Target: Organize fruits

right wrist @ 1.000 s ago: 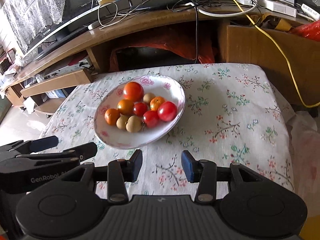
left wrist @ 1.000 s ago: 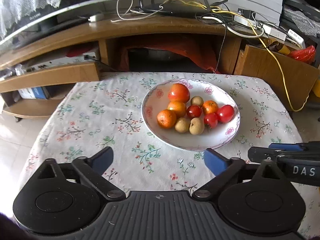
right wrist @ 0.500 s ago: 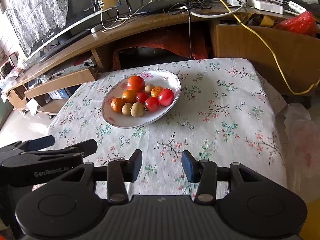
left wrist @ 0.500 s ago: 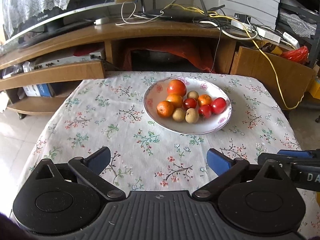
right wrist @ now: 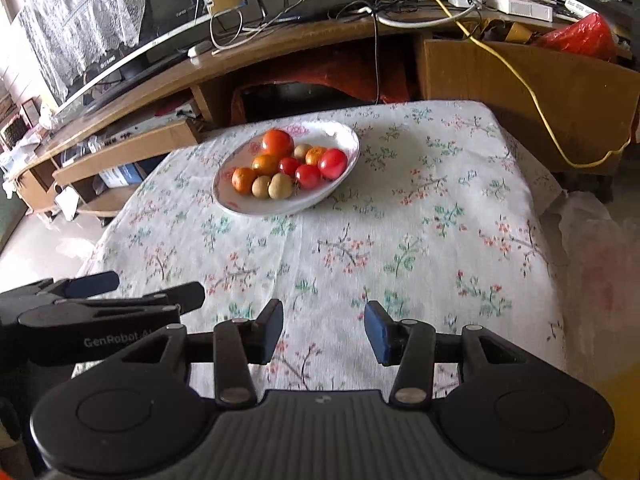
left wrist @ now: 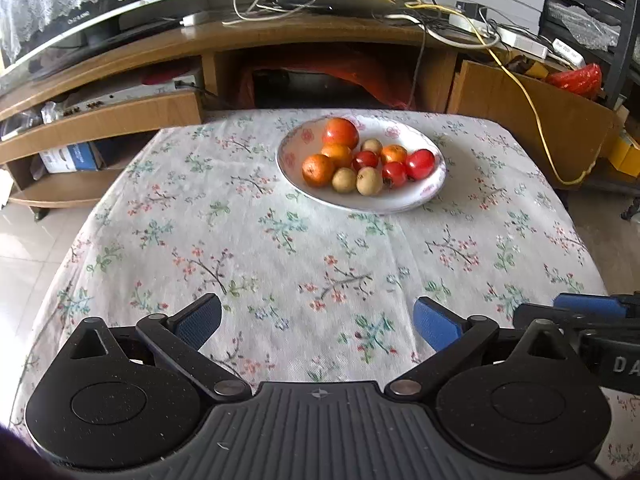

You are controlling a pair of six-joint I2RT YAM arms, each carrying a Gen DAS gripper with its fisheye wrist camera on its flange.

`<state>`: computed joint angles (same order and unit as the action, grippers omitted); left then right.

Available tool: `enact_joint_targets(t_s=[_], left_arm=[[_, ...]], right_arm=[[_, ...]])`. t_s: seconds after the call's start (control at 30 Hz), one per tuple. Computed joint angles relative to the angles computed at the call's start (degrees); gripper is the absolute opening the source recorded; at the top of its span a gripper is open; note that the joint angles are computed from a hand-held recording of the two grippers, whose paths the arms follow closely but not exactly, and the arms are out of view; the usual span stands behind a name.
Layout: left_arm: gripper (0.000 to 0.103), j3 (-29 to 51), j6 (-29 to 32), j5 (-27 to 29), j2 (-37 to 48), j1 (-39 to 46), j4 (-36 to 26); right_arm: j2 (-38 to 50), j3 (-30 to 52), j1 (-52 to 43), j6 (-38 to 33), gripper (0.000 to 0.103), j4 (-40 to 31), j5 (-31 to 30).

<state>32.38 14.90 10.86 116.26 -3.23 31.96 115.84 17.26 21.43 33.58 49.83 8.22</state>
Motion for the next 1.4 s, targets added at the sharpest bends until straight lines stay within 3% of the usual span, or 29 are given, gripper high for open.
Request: enact_joint_targets(t_s=[0.87, 1.4], left_arm=[[0.102, -5.2, 1.7, 1.0, -2.0, 0.9, 1.8], [0.101, -3.9, 0.7, -0.9, -3.9, 0.1, -4.1]], right_arm=[[0.9, -2.3, 5.6, 3.8, 0.046, 0.7, 3.2], [0.6, -2.6, 6.2, 4.0, 0.046, 1.2, 3.6]])
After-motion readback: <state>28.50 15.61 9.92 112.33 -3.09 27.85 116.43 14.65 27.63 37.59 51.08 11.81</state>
